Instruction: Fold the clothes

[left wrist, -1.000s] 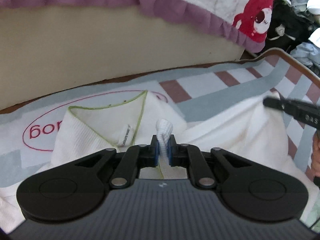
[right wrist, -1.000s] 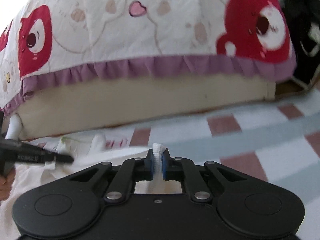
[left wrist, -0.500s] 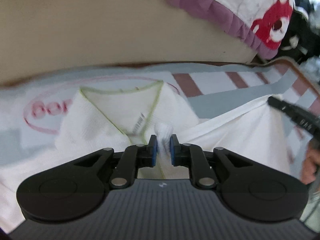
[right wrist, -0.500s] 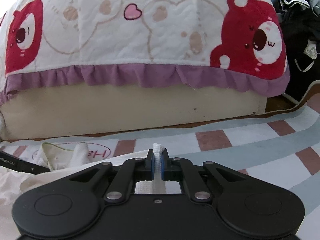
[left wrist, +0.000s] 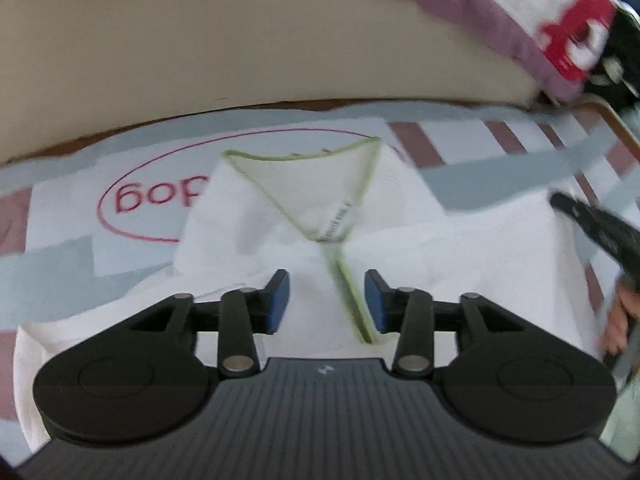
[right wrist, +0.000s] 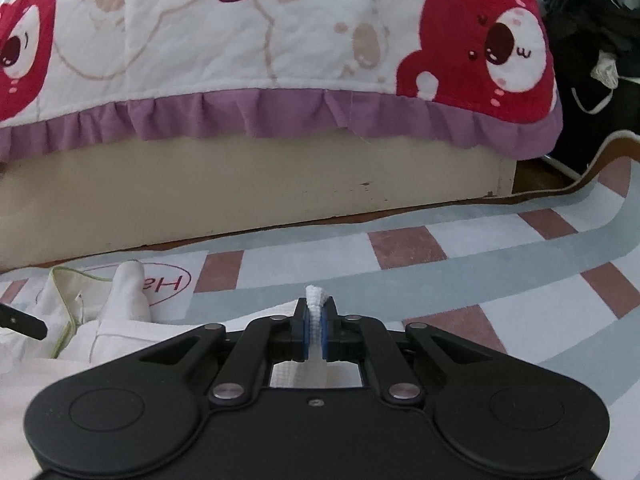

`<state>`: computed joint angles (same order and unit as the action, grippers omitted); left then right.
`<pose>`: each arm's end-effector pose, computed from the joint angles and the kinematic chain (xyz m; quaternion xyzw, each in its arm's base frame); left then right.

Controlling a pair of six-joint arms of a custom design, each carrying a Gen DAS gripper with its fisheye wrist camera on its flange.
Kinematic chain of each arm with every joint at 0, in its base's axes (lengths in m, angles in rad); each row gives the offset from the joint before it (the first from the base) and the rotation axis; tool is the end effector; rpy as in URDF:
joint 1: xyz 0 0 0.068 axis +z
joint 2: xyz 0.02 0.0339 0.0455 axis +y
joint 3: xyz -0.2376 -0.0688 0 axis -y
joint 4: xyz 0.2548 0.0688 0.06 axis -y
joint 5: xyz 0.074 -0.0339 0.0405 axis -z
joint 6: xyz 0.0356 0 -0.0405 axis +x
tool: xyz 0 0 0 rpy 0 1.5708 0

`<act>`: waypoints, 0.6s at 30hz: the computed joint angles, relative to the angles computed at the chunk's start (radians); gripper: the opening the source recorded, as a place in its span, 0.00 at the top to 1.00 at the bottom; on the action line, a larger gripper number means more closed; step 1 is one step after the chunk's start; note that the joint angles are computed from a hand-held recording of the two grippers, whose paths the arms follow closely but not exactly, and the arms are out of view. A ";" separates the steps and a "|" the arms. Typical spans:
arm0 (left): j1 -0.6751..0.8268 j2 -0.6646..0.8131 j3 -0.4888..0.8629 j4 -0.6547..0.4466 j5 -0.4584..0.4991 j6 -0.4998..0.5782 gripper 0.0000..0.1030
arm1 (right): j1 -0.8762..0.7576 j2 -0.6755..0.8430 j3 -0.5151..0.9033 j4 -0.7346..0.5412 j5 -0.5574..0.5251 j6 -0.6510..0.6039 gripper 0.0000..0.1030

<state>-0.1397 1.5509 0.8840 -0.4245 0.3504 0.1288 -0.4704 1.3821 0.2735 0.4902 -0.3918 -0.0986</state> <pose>0.2975 -0.0542 0.1453 0.1690 0.9424 -0.1706 0.2328 0.2111 -0.0921 0.0836 0.0734 0.8732 0.0398 0.4801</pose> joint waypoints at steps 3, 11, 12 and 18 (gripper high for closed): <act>-0.020 -0.018 -0.002 -0.061 0.046 0.118 0.38 | -0.001 -0.009 0.001 -0.011 -0.003 -0.007 0.95; -0.082 -0.081 -0.142 0.030 0.008 0.057 0.89 | -0.030 -0.025 0.009 -0.046 -0.049 -0.044 0.95; -0.102 -0.097 -0.143 0.023 -0.030 0.037 0.89 | -0.037 -0.024 0.012 -0.049 -0.061 -0.046 0.95; -0.151 -0.293 -0.167 -0.024 -0.118 -0.010 0.90 | -0.079 -0.026 0.014 -0.065 -0.178 -0.090 0.95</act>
<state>-0.2905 1.2582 0.7174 -0.4488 0.2320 0.1186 -0.5495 1.3563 0.2876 0.4248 -0.5701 -0.1891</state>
